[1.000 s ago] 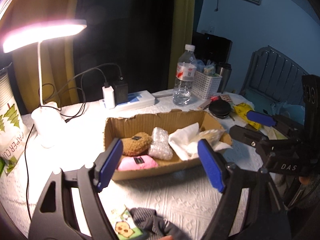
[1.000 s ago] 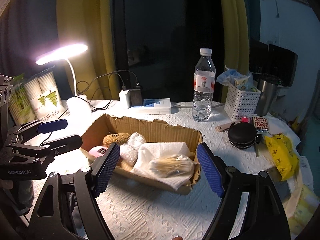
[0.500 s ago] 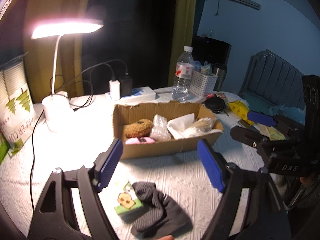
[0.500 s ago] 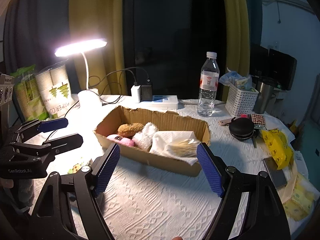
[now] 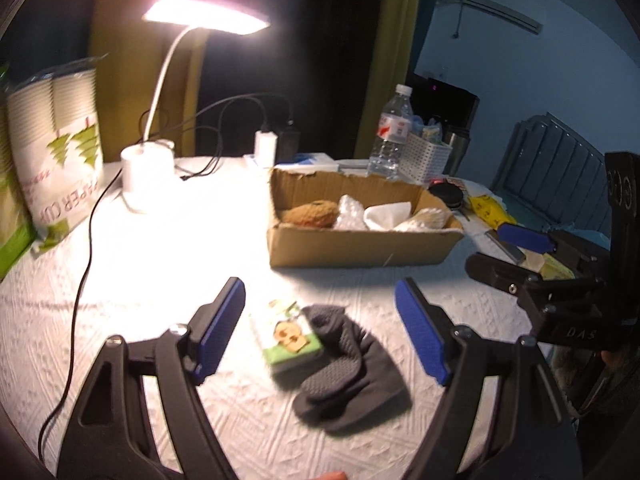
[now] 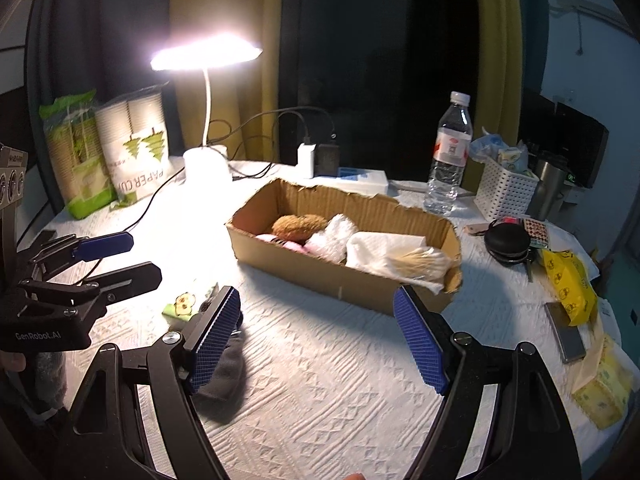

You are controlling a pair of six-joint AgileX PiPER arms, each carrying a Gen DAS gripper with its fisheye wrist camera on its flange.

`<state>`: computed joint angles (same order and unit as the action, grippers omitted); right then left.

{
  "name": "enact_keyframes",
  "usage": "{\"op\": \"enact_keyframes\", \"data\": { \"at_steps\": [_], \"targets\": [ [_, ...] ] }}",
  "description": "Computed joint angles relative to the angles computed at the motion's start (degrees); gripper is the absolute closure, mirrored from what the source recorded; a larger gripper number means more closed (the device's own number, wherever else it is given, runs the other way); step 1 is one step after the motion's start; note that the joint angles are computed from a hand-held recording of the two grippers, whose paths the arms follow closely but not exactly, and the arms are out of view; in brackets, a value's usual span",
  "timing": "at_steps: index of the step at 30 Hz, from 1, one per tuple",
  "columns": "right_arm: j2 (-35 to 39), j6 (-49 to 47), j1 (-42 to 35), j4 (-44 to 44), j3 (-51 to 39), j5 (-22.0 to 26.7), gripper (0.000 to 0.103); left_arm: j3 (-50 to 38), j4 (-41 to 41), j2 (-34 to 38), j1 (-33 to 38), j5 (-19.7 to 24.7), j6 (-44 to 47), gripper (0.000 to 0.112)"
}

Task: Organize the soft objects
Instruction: 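Withdraw both grippers from the box toward the grey sock and tissue pack, then grasp the grey sock with the right gripper while the left gripper grasps the tissue pack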

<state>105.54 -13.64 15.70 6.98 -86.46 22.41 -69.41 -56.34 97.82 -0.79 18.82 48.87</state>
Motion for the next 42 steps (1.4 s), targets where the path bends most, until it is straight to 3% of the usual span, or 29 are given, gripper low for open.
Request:
{"op": "enact_keyframes", "data": {
  "at_steps": [12,17,24,28,31,37,42],
  "targets": [
    [3.85,2.87,4.43,-1.98,0.32,0.79,0.021,6.37,-11.39,-0.13,5.10,1.49,12.37,0.034],
    [7.81,2.47,5.38,-0.91,-3.26,2.89,0.021,6.22,-10.05,1.23,6.26,1.76,11.21,0.034],
    [15.34,-0.38,5.29,2.86,-11.57,7.98,0.022,2.84,0.78,4.90,6.10,1.85,-0.08,0.034],
    [18.62,-4.50,4.39,7.25,-16.12,12.45,0.052,0.33,6.49,6.99,5.45,2.20,-6.10,0.034],
    [20.50,-6.58,3.97,9.10,-18.49,14.49,0.055,-1.75,10.41,8.42,4.66,2.70,-10.24,0.034],
    [21.76,-11.28,2.66,13.67,-20.36,16.08,0.071,-5.75,19.66,10.99,2.18,3.73,-19.52,0.034],
    [21.38,-13.89,1.05,15.71,-19.88,15.90,0.073,-9.59,26.15,13.23,-0.04,4.90,-26.51,0.034]
  ]
}}
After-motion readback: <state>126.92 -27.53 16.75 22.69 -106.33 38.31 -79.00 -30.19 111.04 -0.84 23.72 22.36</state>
